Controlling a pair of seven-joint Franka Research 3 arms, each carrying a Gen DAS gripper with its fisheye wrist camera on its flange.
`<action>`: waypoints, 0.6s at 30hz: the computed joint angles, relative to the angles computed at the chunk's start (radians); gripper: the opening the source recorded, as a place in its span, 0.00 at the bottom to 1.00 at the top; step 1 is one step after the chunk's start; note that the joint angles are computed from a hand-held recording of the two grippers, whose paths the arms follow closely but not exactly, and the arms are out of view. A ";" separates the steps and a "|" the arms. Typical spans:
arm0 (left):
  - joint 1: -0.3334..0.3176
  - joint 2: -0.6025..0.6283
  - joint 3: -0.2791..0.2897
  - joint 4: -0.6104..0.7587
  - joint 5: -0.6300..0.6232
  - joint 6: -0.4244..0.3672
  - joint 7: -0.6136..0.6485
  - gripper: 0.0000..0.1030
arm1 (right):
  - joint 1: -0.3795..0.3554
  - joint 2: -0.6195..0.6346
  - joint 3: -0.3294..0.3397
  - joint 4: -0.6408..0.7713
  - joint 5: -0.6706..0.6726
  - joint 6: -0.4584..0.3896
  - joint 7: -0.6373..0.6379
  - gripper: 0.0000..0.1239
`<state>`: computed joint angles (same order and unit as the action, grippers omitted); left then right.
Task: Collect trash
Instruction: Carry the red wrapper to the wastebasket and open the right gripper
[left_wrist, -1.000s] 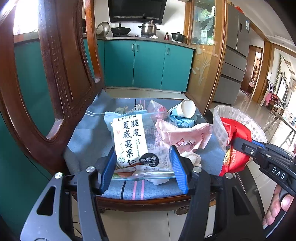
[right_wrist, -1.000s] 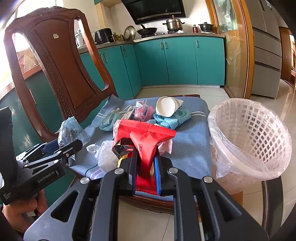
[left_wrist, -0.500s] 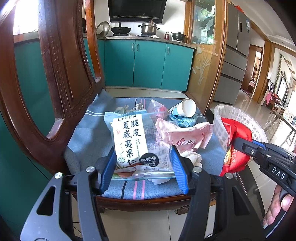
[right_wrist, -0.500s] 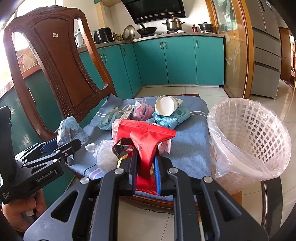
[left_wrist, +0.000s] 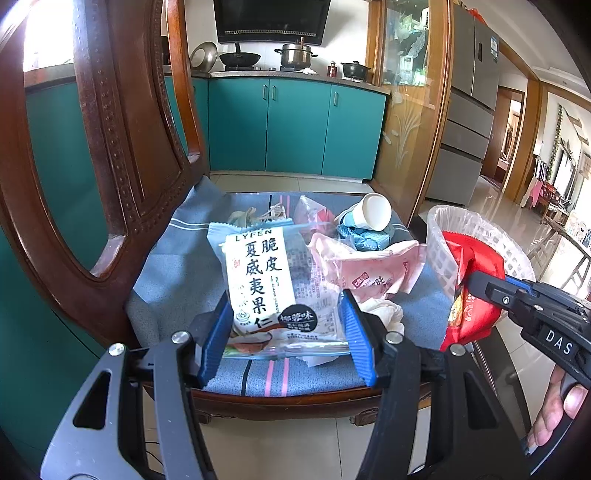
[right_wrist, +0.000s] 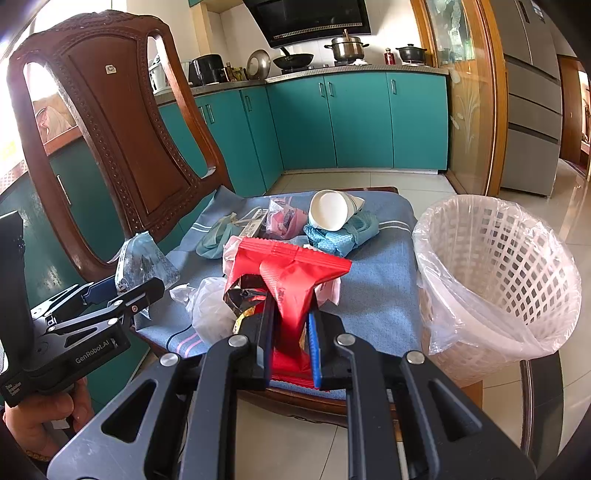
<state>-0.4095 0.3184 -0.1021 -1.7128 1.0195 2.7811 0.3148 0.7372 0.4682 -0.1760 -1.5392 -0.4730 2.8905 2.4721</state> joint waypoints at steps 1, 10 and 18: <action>0.000 -0.001 0.001 -0.001 0.001 0.000 -0.001 0.56 | -0.001 0.000 0.001 0.000 0.001 0.001 -0.003 0.13; 0.001 -0.001 0.001 -0.002 0.004 0.001 -0.003 0.56 | 0.000 0.000 0.001 -0.001 0.006 0.000 -0.008 0.13; 0.002 -0.003 0.002 -0.005 0.010 0.001 -0.014 0.56 | 0.037 -0.022 -0.087 -0.018 -0.085 0.011 0.099 0.13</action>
<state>-0.4075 0.3150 -0.1001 -1.7180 1.0291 2.7822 0.3010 0.7745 0.4457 -0.2633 -1.5568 -0.5583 2.9016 2.5711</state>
